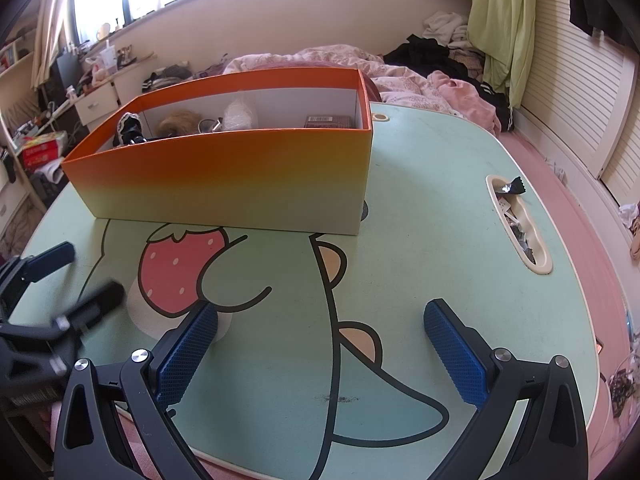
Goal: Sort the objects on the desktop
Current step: 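Grasp the black cloth bundle in the box with the left tool and set it on the table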
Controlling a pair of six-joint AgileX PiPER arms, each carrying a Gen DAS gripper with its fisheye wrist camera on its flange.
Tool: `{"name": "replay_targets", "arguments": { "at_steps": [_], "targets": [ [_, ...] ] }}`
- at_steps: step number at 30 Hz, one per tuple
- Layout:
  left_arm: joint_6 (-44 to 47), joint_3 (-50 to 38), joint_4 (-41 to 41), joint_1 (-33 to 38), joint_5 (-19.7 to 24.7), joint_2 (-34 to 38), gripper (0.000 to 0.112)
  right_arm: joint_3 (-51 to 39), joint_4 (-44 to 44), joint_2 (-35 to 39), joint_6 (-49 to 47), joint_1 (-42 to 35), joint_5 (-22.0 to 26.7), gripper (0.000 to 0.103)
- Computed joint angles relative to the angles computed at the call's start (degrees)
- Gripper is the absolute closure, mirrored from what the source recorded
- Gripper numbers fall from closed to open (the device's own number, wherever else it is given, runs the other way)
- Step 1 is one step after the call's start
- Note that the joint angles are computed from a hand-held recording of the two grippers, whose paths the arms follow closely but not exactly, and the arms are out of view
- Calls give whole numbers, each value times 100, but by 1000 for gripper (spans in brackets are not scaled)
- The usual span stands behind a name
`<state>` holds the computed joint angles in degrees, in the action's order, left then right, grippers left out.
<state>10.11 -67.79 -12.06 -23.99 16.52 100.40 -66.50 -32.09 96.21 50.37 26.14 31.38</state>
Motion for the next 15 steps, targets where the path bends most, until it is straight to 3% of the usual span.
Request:
{"name": "replay_targets", "arguments": {
  "at_steps": [1, 3, 6, 9, 12, 15],
  "targets": [
    [25, -31, -25, 35, 62, -66, 69, 0, 0, 0, 0, 0, 0, 0],
    [653, -223, -606, 155, 290, -187, 78, 7, -3, -5, 0, -2, -4, 0],
    [1406, -957, -1322, 402, 933, -167, 78, 13, 4, -10, -8, -7, -8, 0],
    [660, -2676, -672, 549, 2167, 592, 78, 19, -3, -13, -3, -8, -13, 0],
    [-256, -4394, 272, 539, 3029, 1668, 78, 17, -2, -7, -7, -15, -20, 0],
    [-377, -6113, 389, 525, 4225, 2621, 78, 14, -1, -1, -16, -21, -26, 0]
  ]
}}
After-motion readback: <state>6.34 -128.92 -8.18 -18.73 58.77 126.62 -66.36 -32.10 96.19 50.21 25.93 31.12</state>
